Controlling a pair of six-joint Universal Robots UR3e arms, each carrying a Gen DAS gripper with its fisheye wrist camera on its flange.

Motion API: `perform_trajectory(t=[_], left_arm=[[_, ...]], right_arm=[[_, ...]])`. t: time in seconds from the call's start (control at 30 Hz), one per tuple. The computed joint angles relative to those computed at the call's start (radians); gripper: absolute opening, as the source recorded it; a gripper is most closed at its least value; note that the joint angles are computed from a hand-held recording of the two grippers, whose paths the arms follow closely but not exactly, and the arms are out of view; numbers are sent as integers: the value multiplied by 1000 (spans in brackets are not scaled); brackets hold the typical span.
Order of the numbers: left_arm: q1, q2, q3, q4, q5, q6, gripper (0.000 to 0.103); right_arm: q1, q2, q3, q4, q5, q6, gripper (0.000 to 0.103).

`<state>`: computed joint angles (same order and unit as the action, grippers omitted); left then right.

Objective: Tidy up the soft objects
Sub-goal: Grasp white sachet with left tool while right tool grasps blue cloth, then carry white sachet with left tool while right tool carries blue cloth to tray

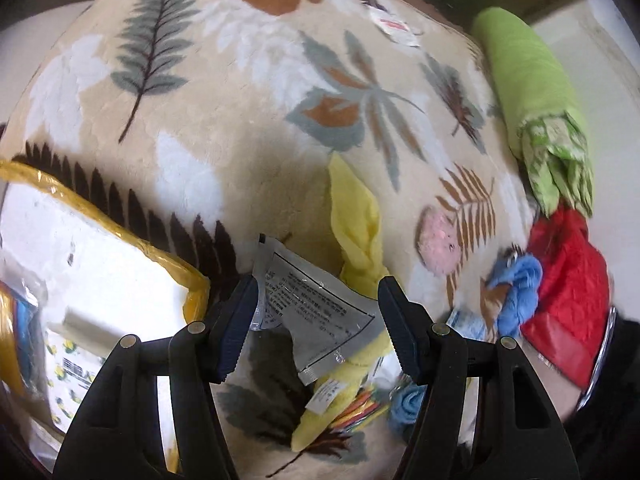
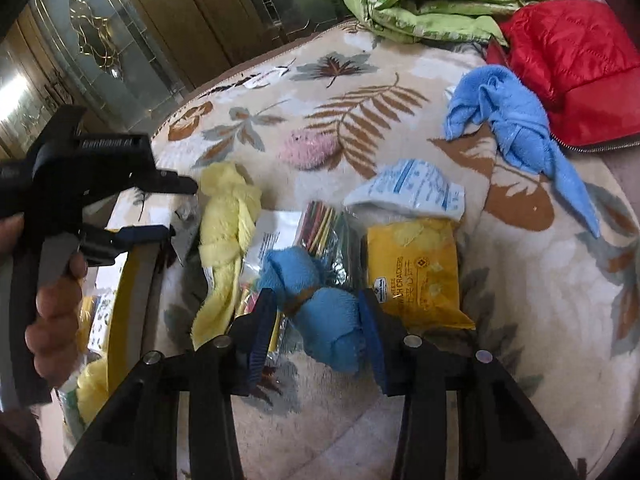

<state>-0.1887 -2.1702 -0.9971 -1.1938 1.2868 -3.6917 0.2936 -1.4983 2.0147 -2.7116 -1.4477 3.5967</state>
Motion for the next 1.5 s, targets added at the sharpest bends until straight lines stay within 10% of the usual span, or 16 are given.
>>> perform_trajectory(t=[0.2,0.93,1.23,1.5], left_arm=[[-11,32,-85,3,42,42,12],[7,788,-1012,262,-238,318,10],[210,1173,-1005,-104,-296,506,10],[751,1429,-839,-803,-414,1037,10]], right_arm=[[34,1,-13,24,-28,6,22],[52,-356,248,31,92,163,7],[256,-294,89,34,18,255,8],[425,-93,-160,54,-34,286,8]])
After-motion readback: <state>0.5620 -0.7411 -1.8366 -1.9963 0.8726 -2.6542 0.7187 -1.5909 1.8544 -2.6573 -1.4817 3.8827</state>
